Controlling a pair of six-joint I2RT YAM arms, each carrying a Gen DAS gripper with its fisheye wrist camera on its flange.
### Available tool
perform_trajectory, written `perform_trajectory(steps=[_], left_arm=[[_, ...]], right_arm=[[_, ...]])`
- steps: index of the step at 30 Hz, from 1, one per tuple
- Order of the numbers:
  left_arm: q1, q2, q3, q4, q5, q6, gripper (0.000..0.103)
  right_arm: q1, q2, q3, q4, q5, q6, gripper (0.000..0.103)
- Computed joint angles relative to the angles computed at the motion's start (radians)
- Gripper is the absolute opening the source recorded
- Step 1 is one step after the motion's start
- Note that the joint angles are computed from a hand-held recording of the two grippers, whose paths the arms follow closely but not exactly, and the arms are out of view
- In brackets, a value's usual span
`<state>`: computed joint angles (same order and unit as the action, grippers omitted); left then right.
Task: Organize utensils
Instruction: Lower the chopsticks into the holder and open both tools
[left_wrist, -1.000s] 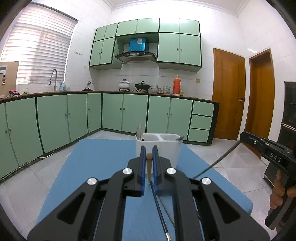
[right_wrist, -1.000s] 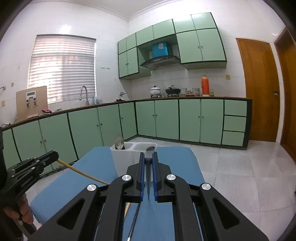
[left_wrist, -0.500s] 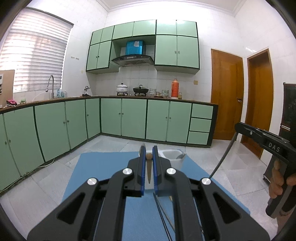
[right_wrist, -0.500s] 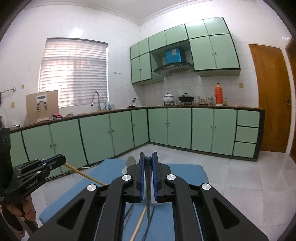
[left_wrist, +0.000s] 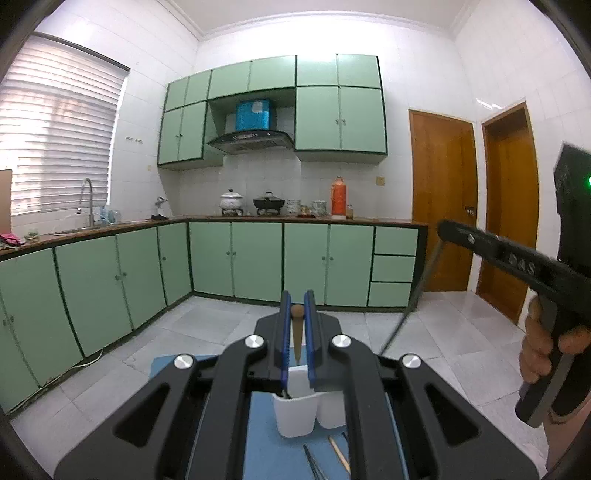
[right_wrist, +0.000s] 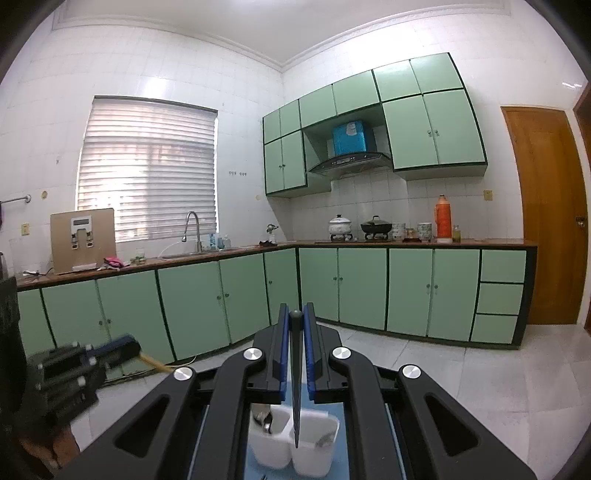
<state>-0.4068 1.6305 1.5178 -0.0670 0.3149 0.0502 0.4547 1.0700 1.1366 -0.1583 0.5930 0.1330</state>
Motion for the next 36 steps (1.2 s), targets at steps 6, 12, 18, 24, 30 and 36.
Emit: perform_trajectory(steps=[6, 12, 18, 24, 30, 36], left_arm=[[-0.029, 0.22, 0.283, -0.181, -0.008, 0.025, 0.006], [-0.03, 0.393, 0.481, -0.296, -0.013, 0.045, 0.006], [-0.026, 0.505, 0.581, -0.347, 0.001, 0.037, 0.006], [-0.025, 0.591, 0.654, -0.364, -0.012, 0.027, 0.006], [-0.013, 0.609, 0.663, -0.362, -0.005, 0.024, 0.007], [-0.006, 0.653, 0.705, -0.402, 0.001, 0.002, 0.007]], right_arm=[[-0.141, 0.156, 0.099, 0.0, -0.117, 0.024, 0.008], [-0.23, 0.252, 0.073, 0.063, -0.203, 0.068, 0.008], [-0.305, 0.333, 0.05, 0.095, -0.295, 0.132, 0.008], [-0.335, 0.391, 0.022, 0.125, -0.339, 0.163, 0.008], [-0.364, 0.409, -0.011, 0.148, -0.369, 0.19, 0.008], [-0.368, 0.388, -0.058, 0.173, -0.351, 0.193, 0.008]])
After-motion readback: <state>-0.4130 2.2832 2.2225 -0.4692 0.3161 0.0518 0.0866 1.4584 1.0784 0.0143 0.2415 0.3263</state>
